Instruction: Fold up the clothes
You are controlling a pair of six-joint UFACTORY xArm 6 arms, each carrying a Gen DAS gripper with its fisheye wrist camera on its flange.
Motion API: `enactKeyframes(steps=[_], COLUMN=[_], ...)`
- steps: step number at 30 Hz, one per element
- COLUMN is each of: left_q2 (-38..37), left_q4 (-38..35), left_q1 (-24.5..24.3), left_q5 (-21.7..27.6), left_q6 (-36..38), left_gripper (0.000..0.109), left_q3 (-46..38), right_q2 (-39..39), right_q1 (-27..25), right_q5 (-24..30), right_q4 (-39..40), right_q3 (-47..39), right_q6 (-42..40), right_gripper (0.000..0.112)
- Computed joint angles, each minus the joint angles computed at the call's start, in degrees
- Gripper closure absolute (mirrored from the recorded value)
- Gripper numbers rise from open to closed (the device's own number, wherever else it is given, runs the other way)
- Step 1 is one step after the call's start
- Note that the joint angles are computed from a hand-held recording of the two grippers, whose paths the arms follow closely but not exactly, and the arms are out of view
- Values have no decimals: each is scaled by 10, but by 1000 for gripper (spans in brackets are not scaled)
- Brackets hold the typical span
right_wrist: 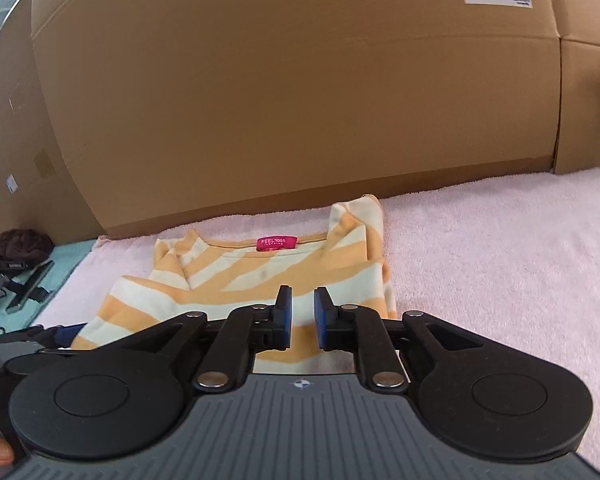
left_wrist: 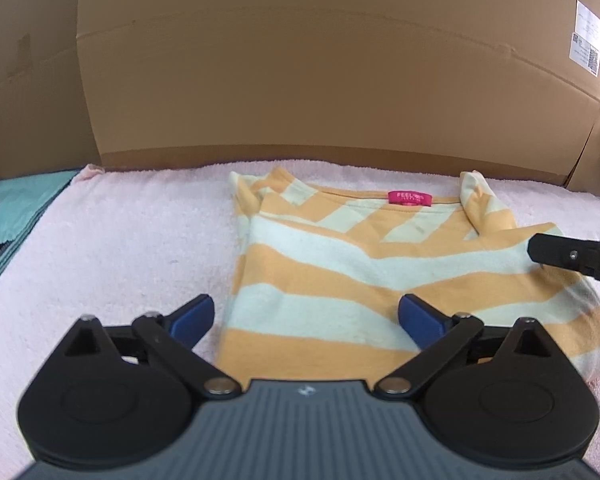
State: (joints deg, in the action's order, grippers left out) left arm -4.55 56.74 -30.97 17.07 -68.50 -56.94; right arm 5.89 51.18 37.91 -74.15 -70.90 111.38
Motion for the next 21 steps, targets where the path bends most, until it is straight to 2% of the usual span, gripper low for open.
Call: enactKeyframes(steps=[3, 7, 11, 16, 17, 19, 21], left_q2=[0, -1, -2, -3, -6, -14, -22], left_q4=[-39, -95, -60, -35, -11, 29, 35], left_q1=[9, 18, 11, 5, 3, -1, 5], left_q5=[-19, -39, -24, -8, -1, 19, 21], left_q6=[24, 58, 35, 23, 12, 3, 13], left_gripper=[8, 6, 6, 6, 6, 6, 6], left_q3=[8, 18, 13, 9, 9, 7, 11], right_q2=[15, 8, 13, 34, 37, 33, 26], right_q1=[-8, -14, -8, 6, 8, 6, 2], right_q5=[22, 11, 25, 66, 73, 69, 58], right_q4=[32, 34, 45, 81, 85, 85, 85], right_q3=[-7, 1, -8, -42, -46, -41, -33], right_q6=[-27, -12, -27, -95, -107, -110, -109], right_gripper=[101, 101, 101, 101, 101, 100, 100])
